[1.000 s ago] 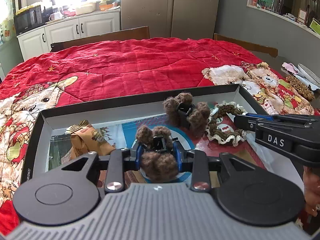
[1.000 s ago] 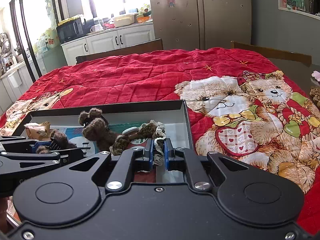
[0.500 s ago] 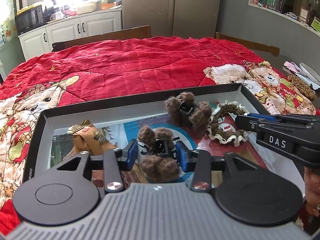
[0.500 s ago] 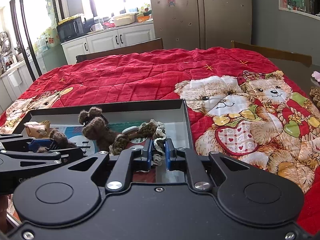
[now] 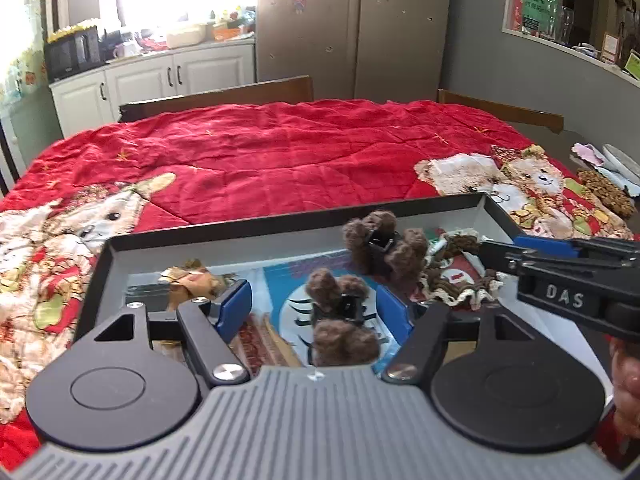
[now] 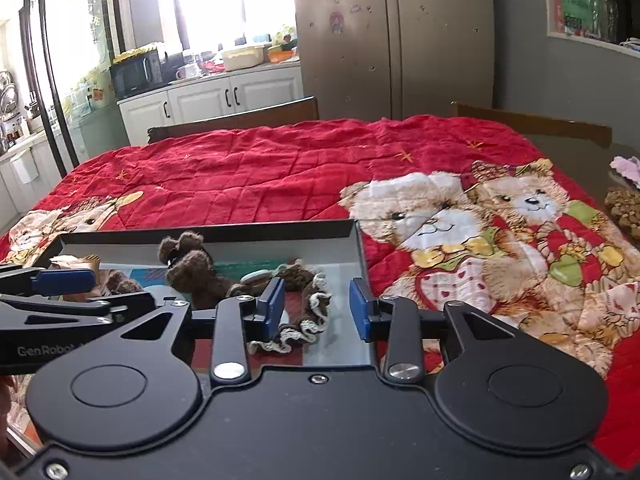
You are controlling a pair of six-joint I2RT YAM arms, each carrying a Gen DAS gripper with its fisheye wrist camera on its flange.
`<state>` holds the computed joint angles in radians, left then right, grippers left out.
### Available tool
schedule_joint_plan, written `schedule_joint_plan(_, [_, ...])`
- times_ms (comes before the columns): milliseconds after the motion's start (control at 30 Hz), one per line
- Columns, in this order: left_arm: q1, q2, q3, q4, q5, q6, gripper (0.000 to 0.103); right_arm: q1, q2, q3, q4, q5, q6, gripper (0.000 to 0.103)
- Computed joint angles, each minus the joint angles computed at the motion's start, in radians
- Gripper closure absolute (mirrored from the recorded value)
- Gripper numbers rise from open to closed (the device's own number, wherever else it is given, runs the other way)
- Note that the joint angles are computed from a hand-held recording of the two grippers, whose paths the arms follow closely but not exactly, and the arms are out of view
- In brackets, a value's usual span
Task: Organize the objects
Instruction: 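Open the left tool to drop the pompoms while the right tool releases the crocheted ring into the box, then withdraw both tools from the box toward the items beside it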
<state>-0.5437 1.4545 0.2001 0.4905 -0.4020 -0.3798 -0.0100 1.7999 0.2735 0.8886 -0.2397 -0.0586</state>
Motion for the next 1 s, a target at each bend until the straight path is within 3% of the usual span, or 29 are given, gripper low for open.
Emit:
schedule_joint_plan(333, [-0.069,-0.161,-0.034,-0.098,-0.077,-0.014,0.021,-0.025,-0.062,-0.052,0.022,-0.032,0.005,0.068])
schedule_joint_plan(567, [-0.146,-0.334,-0.049,-0.252,-0.145,-0.043,0.019,-0.054,-0.191,-0.106,-0.032,-0.088,-0.012,0.068])
schedule_joint_plan(1000, [-0.308,-0.685,-0.039,-0.633,-0.323,-0.116,0.016,-0.084,-0.476,-0.2,-0.214,-0.155,-0.065,0.068])
